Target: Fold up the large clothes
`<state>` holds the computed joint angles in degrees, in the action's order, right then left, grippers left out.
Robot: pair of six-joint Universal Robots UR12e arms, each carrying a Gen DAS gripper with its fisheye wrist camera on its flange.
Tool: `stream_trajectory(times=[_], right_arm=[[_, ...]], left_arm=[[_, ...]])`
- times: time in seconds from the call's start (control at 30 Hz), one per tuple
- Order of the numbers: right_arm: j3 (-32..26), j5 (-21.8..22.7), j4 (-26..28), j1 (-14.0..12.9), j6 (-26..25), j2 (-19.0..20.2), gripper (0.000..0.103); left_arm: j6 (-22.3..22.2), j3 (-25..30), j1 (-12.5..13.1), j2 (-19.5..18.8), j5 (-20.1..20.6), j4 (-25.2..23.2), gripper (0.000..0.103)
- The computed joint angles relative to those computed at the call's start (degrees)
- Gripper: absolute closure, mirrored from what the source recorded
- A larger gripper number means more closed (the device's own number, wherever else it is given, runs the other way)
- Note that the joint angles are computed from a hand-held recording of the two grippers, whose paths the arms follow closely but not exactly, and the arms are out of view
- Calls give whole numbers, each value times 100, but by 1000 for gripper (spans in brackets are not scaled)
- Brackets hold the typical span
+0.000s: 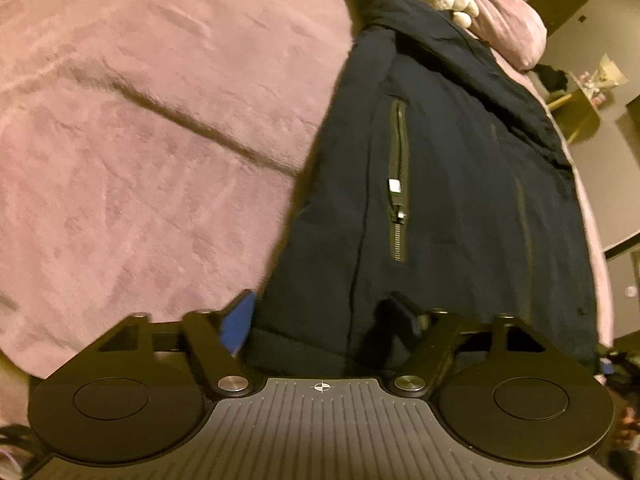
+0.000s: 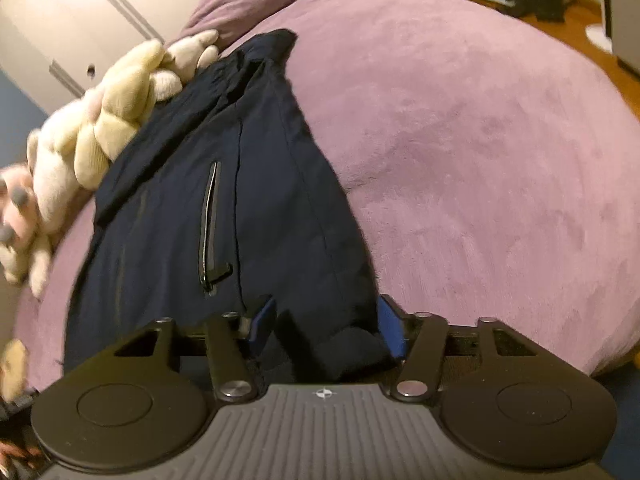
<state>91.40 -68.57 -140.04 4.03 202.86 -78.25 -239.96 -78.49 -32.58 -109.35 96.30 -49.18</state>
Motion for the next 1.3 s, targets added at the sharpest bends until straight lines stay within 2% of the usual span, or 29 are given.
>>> stream_trajectory(times=[0.13, 0.2, 0.27, 0.33, 0.43, 0.5, 0.6, 0.67, 0.77, 0.83, 0.9, 0.97, 1.03, 1.17, 1.3], right_arm=[[2, 362, 74, -99, 276, 28, 76], [35, 637, -8, -143, 358, 33, 77], [47, 869, -61, -194, 437, 48, 74], [22, 946, 22, -212, 413, 66, 65], [12, 1072, 83, -240, 443, 96, 62], [-1, 1209, 111, -250, 505, 130, 58], [66, 1584, -116, -319, 829, 159, 57], [130, 1761, -319, -360, 969, 154, 56], [120, 1684, -249, -341, 825, 140, 57], [112, 1716, -277, -332, 844, 153, 72], [94, 1732, -278, -321, 805, 169, 76], [89, 1707, -314, -307, 713, 162, 80], [92, 1778, -452, -310, 707, 172, 82], [86, 1924, -696, -310, 975, 208, 83], [-50, 1857, -660, -237, 956, 246, 84]], left_arm=[[-56, -105, 57, 43, -252, 233, 39], [-262, -287, 103, 107, -428, 608, 39], [-332, -361, 135, 127, -541, 718, 39], [-315, -358, 146, 113, -603, 681, 36], [-349, -355, 170, 94, -695, 752, 30], [-422, -397, 186, 112, -755, 846, 30], [-516, -522, 220, 164, -897, 1096, 30], [-545, -574, 232, 177, -996, 1256, 35], [-556, -529, 229, 155, -1024, 1158, 41], [-598, -498, 226, 141, -1009, 1089, 44], [-666, -512, 232, 150, -1009, 1149, 54], [-782, -547, 237, 167, -1032, 1269, 69], [-893, -572, 242, 171, -1090, 1431, 73], [-911, -431, 220, 109, -1054, 1353, 78], [-980, -336, 200, 72, -854, 1765, 81]])
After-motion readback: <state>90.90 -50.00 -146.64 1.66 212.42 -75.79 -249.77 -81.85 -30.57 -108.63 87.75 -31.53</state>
